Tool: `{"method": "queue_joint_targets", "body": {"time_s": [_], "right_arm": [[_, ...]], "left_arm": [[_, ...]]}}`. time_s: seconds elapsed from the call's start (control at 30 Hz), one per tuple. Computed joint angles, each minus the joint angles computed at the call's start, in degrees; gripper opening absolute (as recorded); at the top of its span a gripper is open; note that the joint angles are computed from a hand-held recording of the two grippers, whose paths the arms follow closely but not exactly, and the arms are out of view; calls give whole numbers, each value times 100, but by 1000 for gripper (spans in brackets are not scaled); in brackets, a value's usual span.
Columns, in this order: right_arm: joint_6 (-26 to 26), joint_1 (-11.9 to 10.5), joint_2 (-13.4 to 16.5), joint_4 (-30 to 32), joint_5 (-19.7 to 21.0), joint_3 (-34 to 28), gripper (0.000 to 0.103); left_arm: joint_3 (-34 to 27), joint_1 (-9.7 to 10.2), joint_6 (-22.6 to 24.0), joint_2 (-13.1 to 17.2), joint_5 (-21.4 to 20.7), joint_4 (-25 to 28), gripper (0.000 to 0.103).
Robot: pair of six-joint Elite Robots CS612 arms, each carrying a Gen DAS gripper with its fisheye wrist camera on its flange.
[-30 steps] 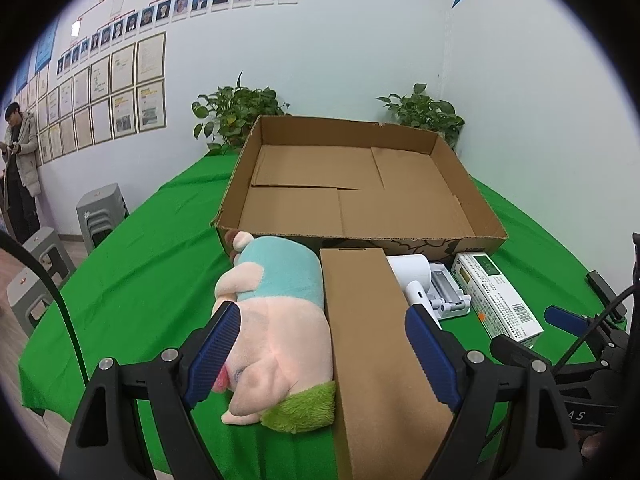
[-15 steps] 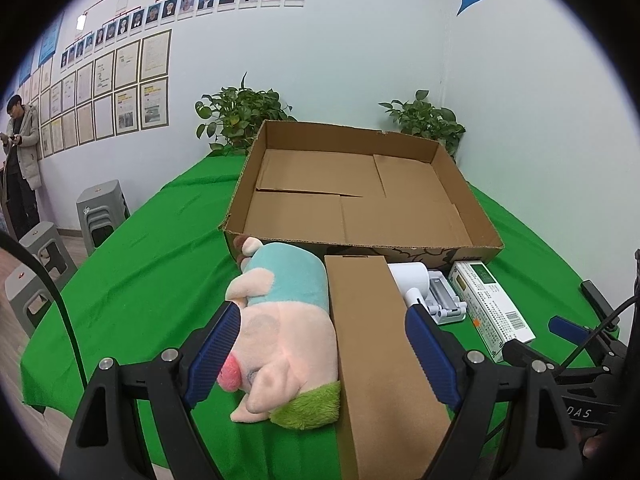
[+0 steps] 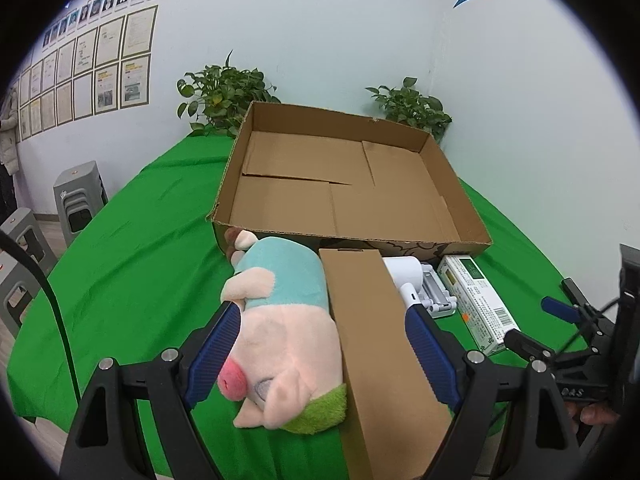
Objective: Organize objects
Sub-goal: 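Grasp the plush pig with the left gripper while the right gripper also grips it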
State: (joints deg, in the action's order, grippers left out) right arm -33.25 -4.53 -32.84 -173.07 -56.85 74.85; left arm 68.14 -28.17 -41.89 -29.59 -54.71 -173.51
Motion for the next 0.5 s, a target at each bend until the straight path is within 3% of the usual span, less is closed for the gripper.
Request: {"method": "queue_joint_targets", "body": {"time_s": [0.1, 0.2, 0.27, 0.4, 0.43, 0.5], "right_arm": [[-858, -24, -85, 157, 469, 86, 102], [-2658, -122, -374, 1523, 1568, 253, 102], [-3858, -116, -638, 2573, 2050, 439, 103], [-6257, -36, -997, 4973, 2393, 494, 103], [-6632, 5, -1015, 5429, 2385, 427, 103], [-6663, 100, -979, 5622, 2349, 330, 103]], "left_arm": [[-58, 71, -100, 31, -53, 304, 85], [-117, 150, -308, 56, -239, 811, 85], [-151, 215, -500, 83, -508, 1146, 85], [51, 302, -556, 136, -1153, 501, 81], [106, 311, -561, 135, -1219, 362, 76], [233, 297, -551, 109, -1222, 122, 70]]}}
